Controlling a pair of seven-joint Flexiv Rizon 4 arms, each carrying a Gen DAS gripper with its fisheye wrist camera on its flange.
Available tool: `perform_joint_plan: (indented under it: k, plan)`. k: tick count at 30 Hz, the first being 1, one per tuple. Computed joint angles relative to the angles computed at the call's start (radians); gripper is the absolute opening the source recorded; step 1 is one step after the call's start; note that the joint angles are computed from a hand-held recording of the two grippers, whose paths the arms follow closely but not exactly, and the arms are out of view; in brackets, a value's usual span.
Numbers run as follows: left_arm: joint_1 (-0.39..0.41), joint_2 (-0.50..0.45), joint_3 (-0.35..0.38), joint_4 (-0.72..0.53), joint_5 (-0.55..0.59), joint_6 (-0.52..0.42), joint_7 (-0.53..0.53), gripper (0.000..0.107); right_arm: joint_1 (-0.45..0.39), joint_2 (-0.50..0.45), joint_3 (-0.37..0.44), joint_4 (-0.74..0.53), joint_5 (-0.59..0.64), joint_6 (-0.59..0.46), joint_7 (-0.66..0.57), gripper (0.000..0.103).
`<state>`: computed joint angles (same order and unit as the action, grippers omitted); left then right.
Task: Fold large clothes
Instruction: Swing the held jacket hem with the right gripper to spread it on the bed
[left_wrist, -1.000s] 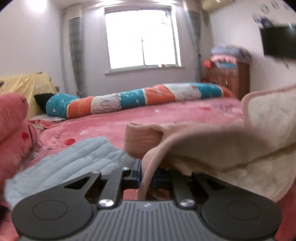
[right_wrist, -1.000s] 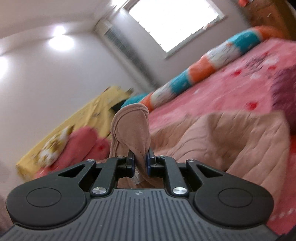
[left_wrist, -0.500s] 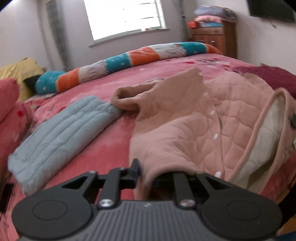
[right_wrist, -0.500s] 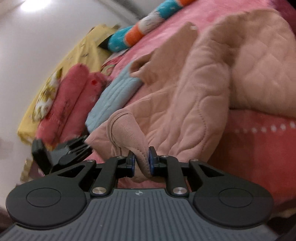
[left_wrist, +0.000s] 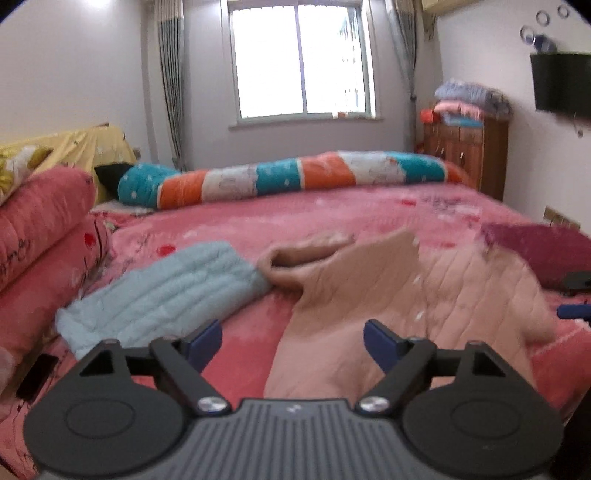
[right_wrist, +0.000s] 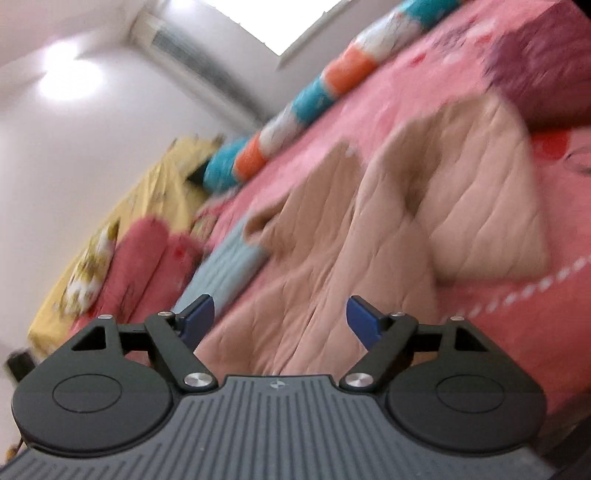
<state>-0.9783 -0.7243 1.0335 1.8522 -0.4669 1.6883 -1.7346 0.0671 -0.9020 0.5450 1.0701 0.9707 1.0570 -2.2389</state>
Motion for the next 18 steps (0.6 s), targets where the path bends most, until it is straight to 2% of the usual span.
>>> perform_joint_plan:
  k: [2, 5, 8, 10, 12, 18]
  plan:
    - [0.014, 0.007, -0.024, -0.014, 0.002, 0.023, 0.003, 0.091, 0.011, 0.002, -0.015, 0.003, 0.029, 0.102, 0.027, 0.101]
    - [0.048, 0.005, -0.079, -0.046, -0.013, 0.036, 0.017, 0.092, 0.087, -0.012, -0.107, -0.001, -0.013, 0.289, 0.194, 0.103]
    - [0.111, 0.000, -0.166, -0.093, -0.018, 0.037, 0.028, 0.092, 0.127, -0.063, -0.180, -0.044, -0.066, 0.355, 0.358, 0.103]
    - [0.156, -0.007, -0.226, -0.129, -0.014, 0.036, 0.027, 0.092, 0.169, -0.103, -0.256, -0.081, -0.121, 0.361, 0.493, 0.103]
    - [0.217, -0.014, -0.306, -0.173, 0.001, 0.036, 0.032, 0.092, 0.186, -0.150, -0.288, -0.132, -0.164, 0.337, 0.581, 0.103]
    - [0.326, -0.054, -0.445, -0.289, 0.061, -0.013, 0.009, 0.092, 0.134, -0.305, -0.185, -0.336, -0.226, 0.192, 0.651, 0.103]
